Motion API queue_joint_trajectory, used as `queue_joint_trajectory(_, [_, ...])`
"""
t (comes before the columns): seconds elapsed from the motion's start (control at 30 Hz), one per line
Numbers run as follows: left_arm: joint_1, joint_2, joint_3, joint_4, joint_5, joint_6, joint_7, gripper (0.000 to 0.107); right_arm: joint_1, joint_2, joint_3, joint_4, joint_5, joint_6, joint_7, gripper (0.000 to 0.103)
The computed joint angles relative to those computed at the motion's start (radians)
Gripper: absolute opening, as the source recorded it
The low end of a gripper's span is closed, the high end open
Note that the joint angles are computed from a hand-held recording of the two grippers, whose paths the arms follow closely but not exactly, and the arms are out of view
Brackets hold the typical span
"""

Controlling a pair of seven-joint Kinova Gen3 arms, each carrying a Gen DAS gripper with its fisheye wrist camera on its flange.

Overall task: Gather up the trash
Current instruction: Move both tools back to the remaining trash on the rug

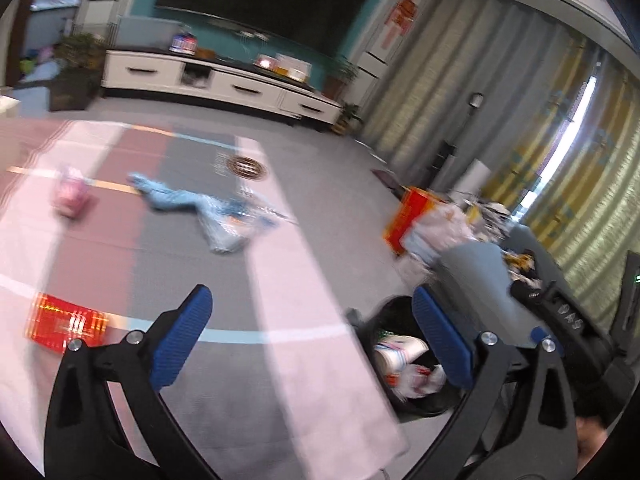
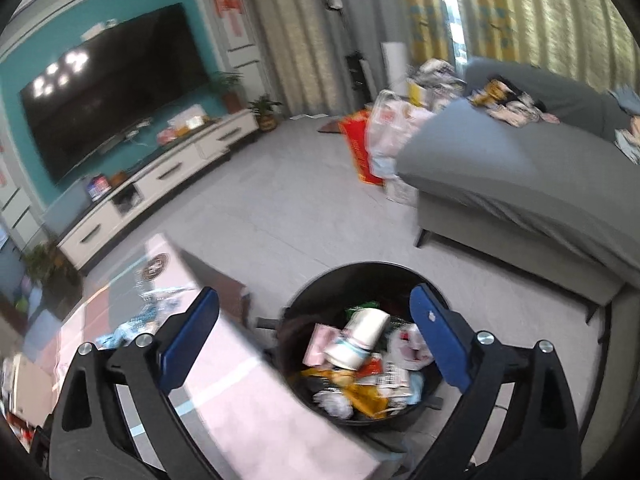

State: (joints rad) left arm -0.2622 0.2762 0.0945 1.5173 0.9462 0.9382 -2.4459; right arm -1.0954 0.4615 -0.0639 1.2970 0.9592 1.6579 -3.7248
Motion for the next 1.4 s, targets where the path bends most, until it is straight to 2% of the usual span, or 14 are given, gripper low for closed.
queue_joint_trajectory(0.2, [-0.069,0.005,-0.058,-0.067,-0.128,0.018,-0.012,0.1,-0.023,0.063,0.012,-0.117,0.068,-0.056,0.17,0.096])
queue_joint_trajectory(0.33, [-0.134,0.034,-0.071,-0.077,-0.145,0.007,-0.034,0.1,-0.052,0.114,0.068,-0.201,0.068,-0.108,0.275,0.096])
queue_joint_trajectory(0.4, [-0.174,0.065,-0.061,-0.086,-0.143,-0.002,-0.002,0.1,-0.059,0.124,0.087,-0.21,0.073,-0.166,0.291,0.096])
queue_joint_trajectory(0.43, [-0.183,0.079,-0.062,-0.095,-0.149,0.002,0.033,0.1,-0.043,0.13,0.069,-0.218,0.081,-0.207,0.3,0.096])
queue_joint_trajectory(0.5, [-0.166,0.121,-0.097,-0.133,-0.18,0.025,0.114,0.1,-0.039,0.137,0.076,-0.226,0.067,-0.267,0.32,0.096])
queue_joint_trajectory(0.53, [-0.169,0.147,-0.094,-0.171,-0.206,0.059,0.14,0.1,-0.026,0.145,0.064,-0.231,0.074,-0.308,0.326,0.096])
queue_joint_trajectory(0.6, [-0.201,0.172,-0.048,-0.201,-0.232,0.078,0.143,0.1,-0.03,0.166,0.092,-0.257,0.048,-0.36,0.359,0.096])
queue_joint_trajectory(0.73, [-0.207,0.168,-0.044,-0.177,-0.225,0.02,0.111,0.1,-0.018,0.245,0.11,-0.368,-0.006,-0.405,0.485,0.095])
queue_joint_trajectory(0.77, [-0.224,0.18,-0.021,-0.194,-0.24,0.038,0.114,0.1,-0.019,0.26,0.117,-0.389,-0.018,-0.41,0.508,0.094])
queue_joint_trajectory(0.87, [-0.229,0.199,-0.016,-0.216,-0.249,0.067,0.131,0.1,-0.002,0.312,0.117,-0.468,-0.078,-0.436,0.608,0.087])
queue_joint_trajectory(0.97, [-0.229,0.211,-0.012,-0.225,-0.258,0.068,0.143,0.1,0.011,0.343,0.121,-0.517,-0.143,-0.457,0.668,0.075])
queue_joint_trajectory(1.13, [-0.24,0.226,-0.002,-0.241,-0.258,0.093,0.152,0.1,0.044,0.361,0.119,-0.538,-0.257,-0.513,0.752,0.049])
queue_joint_trajectory(1.23, [-0.235,0.239,0.0,-0.261,-0.275,0.122,0.162,0.1,0.059,0.354,0.128,-0.522,-0.324,-0.539,0.769,0.046])
queue_joint_trajectory(1.4, [-0.231,0.259,0.014,-0.287,-0.286,0.163,0.139,0.1,0.049,0.338,0.172,-0.487,-0.368,-0.553,0.738,0.046])
